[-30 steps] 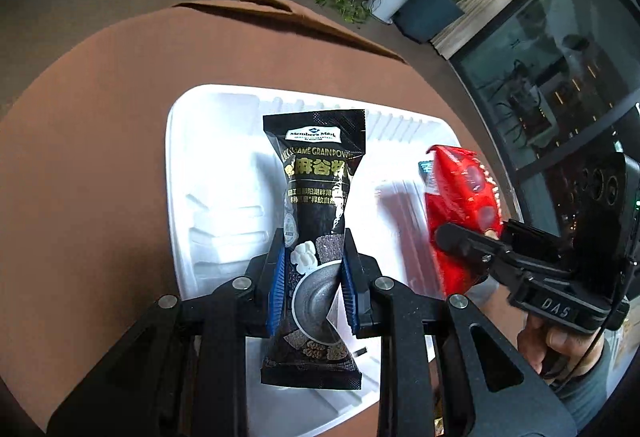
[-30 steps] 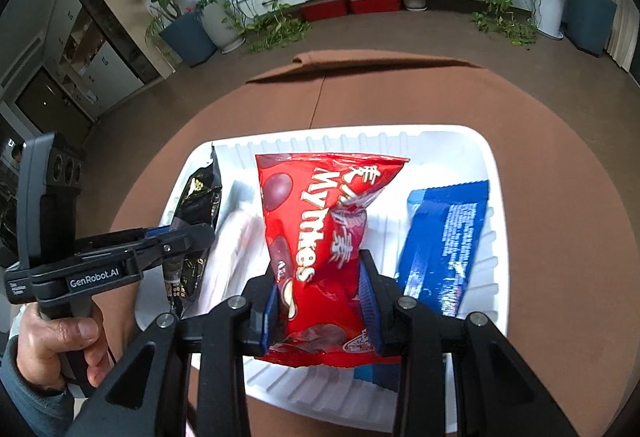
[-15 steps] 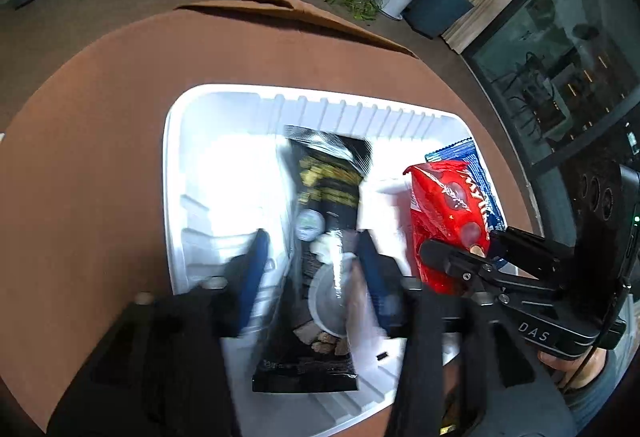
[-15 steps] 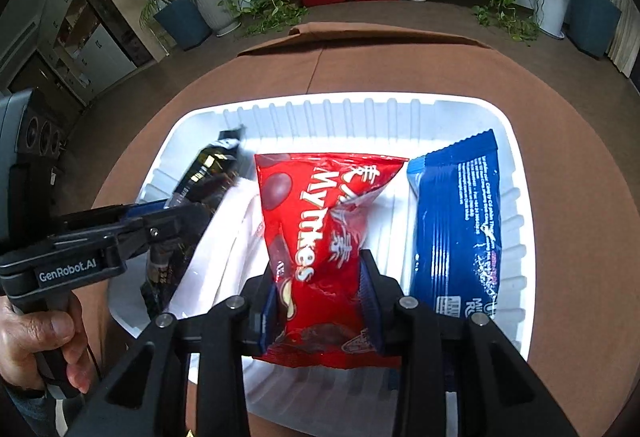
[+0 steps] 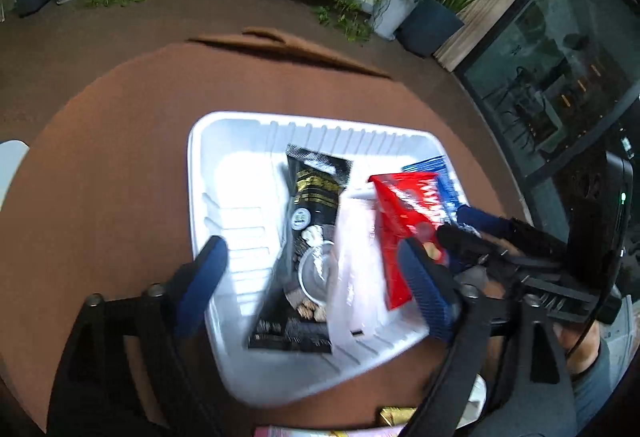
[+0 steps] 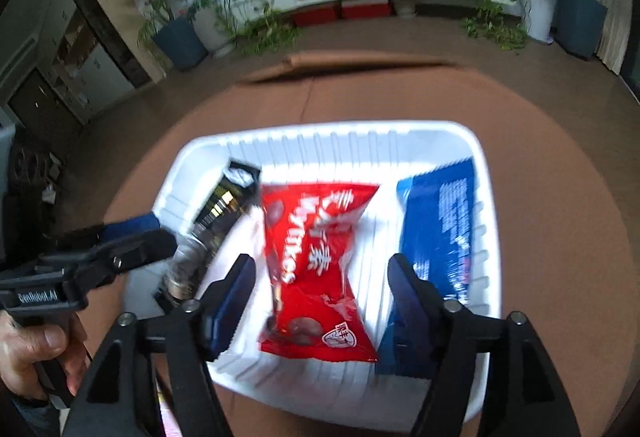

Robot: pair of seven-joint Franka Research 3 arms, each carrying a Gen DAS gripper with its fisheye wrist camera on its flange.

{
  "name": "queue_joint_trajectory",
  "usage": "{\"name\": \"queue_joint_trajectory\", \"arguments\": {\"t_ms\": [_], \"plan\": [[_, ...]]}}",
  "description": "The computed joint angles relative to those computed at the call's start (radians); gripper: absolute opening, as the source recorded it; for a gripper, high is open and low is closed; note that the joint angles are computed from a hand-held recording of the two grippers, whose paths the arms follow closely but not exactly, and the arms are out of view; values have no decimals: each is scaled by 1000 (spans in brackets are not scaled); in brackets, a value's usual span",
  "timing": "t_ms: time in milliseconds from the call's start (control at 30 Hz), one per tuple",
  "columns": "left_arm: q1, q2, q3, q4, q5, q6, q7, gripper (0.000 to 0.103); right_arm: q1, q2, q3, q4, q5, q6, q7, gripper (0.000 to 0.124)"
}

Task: Organize snacks
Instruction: 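Withdraw both tools from the tray back over the remaining snacks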

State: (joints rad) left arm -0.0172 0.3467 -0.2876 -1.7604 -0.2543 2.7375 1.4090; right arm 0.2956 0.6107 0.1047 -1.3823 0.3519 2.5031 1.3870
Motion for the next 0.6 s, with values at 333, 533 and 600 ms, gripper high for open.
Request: {"name": "queue_joint_trajectory", "arguments": {"t_ms": [333, 533, 600], "plan": [[-70, -326, 26, -390, -12, 224, 29, 103, -168, -387, 154, -451, 530, 256, -405, 101], [-125, -536, 19, -655, 148, 285, -166, 103, -131, -657, 121, -768, 855, 319, -642, 101], [-112, -583, -21, -718, 209, 292, -277, 103, -96, -725, 107, -861, 895, 354, -659, 101]]}}
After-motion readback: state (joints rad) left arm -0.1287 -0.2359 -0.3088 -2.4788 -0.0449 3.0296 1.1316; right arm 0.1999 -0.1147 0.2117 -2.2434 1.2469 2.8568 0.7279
